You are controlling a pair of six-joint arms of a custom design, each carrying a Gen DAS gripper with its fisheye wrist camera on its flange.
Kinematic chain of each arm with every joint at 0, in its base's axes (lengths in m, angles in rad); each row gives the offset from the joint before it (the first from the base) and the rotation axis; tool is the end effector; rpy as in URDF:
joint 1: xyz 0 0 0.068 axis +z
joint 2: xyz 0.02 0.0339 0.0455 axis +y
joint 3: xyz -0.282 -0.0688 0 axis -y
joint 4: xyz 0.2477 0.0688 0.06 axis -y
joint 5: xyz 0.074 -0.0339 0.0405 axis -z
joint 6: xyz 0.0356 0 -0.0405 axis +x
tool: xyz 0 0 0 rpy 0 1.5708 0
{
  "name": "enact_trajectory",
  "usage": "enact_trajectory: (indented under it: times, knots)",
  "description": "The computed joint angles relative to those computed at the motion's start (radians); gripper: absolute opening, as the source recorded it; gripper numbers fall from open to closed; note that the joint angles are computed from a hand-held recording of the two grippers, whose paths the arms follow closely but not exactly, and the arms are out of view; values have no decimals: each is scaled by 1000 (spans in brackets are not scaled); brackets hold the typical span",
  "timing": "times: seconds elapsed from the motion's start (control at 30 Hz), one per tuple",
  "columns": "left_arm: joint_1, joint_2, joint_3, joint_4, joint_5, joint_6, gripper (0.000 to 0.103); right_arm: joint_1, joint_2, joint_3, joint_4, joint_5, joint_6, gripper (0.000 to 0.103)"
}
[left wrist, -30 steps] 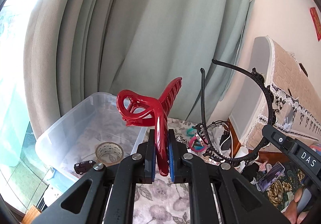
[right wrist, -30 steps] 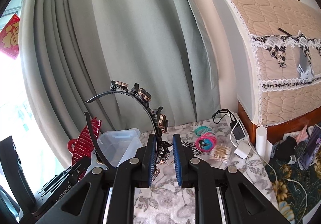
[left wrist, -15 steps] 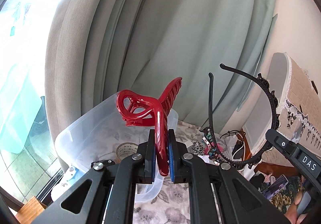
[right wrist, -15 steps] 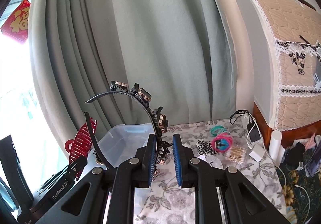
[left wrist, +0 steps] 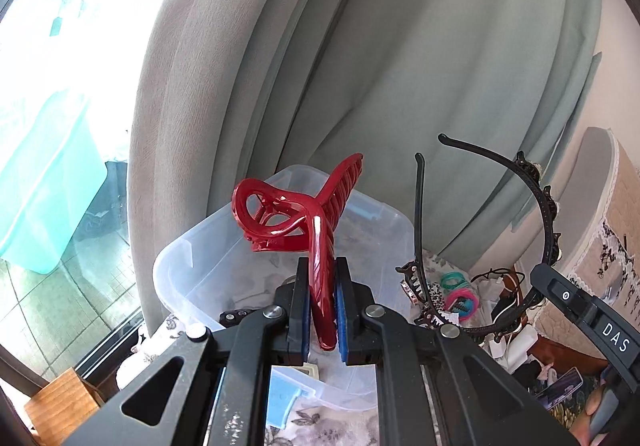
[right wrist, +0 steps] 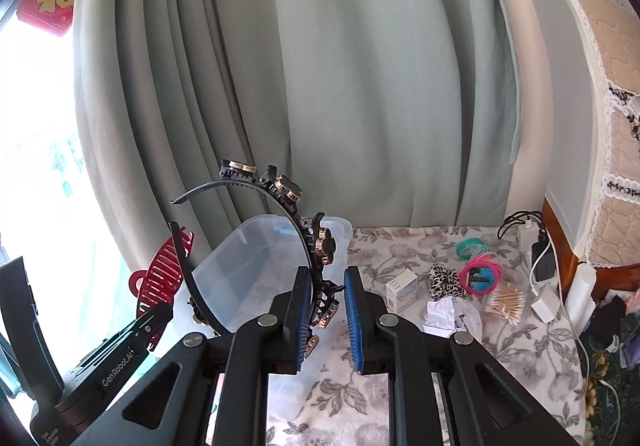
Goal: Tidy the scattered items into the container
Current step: 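Lift the red claw clip and black headband over the clear box with both tools, then open both tools to drop the claw clip and headband into the box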
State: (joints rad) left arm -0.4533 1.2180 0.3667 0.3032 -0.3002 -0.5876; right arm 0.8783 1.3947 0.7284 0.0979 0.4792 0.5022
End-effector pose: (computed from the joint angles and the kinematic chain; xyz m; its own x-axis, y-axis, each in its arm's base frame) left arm 0.2052 -0.0882 0.1751 -0.4960 -0.3474 -0.7958 -0.1004 0.9333 -0.3449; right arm 0.1987 0.2138 0.2284 -0.5106 0.0535 -0.8582 -0.2158 0.9582 0.1881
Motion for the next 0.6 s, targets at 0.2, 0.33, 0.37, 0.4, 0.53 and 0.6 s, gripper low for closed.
enact_trajectory:
  times: [0.2, 0.33, 0.37, 0.4, 0.53, 0.6]
  knots:
    - [65, 57, -18, 59, 56, 5, 10, -7, 117, 64, 21, -34, -11, 18]
    - [101, 108, -18, 98, 87, 4, 10, -13, 197, 117, 28, -61, -21, 18]
    - [111, 118, -19, 105, 94, 5, 10, -16, 215, 129, 31, -70, -26, 18]
    - [120, 129, -19, 113, 101, 6, 10, -20, 234, 141, 34, -78, -30, 18]
    - [149, 171, -12, 135, 123, 12, 10, -30, 309, 188, 38, -106, -32, 18]
    - [154, 196, -5, 146, 130, 17, 10, -34, 344, 210, 38, -120, -31, 18]
